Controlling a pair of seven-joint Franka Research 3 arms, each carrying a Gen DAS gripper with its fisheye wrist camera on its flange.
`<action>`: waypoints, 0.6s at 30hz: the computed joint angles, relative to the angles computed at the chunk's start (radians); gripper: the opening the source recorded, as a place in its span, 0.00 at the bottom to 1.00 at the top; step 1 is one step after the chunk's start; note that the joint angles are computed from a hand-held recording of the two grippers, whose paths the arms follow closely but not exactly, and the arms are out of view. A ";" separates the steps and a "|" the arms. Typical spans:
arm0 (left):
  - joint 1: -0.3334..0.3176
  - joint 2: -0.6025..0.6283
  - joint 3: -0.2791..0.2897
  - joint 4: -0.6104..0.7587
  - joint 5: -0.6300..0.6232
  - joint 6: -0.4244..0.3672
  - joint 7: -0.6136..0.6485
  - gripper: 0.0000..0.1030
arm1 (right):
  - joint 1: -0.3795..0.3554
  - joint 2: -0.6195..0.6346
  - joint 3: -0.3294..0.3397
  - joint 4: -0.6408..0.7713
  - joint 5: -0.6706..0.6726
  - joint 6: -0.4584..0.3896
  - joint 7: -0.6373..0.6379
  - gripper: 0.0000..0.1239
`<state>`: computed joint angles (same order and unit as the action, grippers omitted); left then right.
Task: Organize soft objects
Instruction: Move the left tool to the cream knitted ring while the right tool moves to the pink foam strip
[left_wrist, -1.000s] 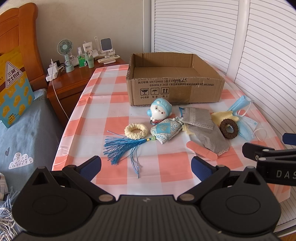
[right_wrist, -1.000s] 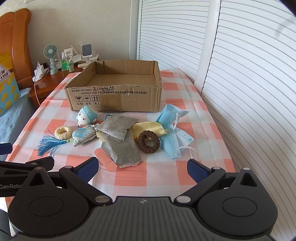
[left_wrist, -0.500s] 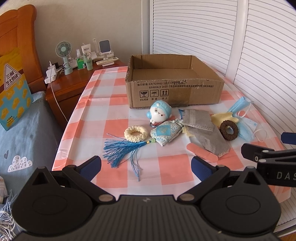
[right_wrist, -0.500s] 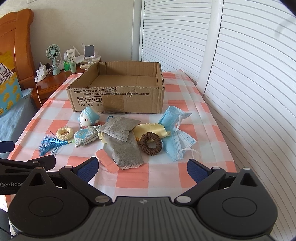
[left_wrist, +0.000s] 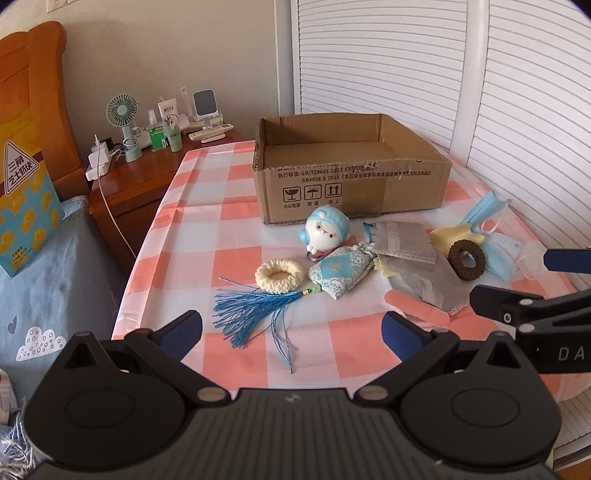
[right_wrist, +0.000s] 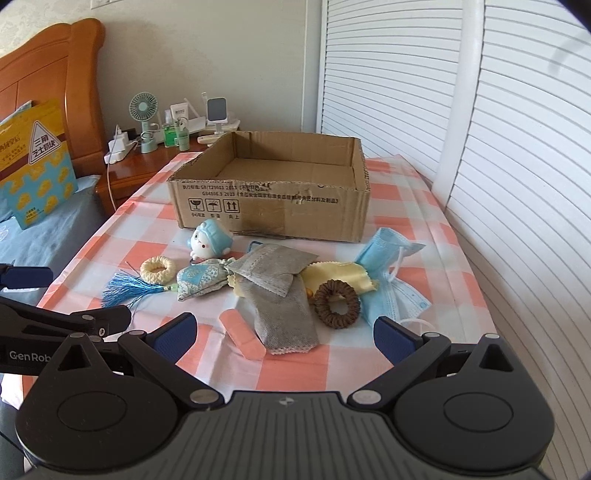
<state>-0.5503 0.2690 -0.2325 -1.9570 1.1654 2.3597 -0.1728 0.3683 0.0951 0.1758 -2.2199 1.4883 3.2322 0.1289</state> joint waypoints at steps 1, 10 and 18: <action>0.002 0.001 0.002 -0.002 0.004 0.005 0.001 1.00 | -0.004 0.005 0.002 0.010 0.035 -0.009 -0.039 0.83; 0.019 0.013 0.018 -0.015 0.050 0.061 -0.011 1.00 | -0.008 0.038 -0.028 0.039 0.116 -0.115 -0.177 0.83; 0.030 0.022 0.029 -0.023 0.069 0.069 -0.018 1.00 | -0.029 0.069 -0.036 0.035 0.016 -0.212 -0.122 0.83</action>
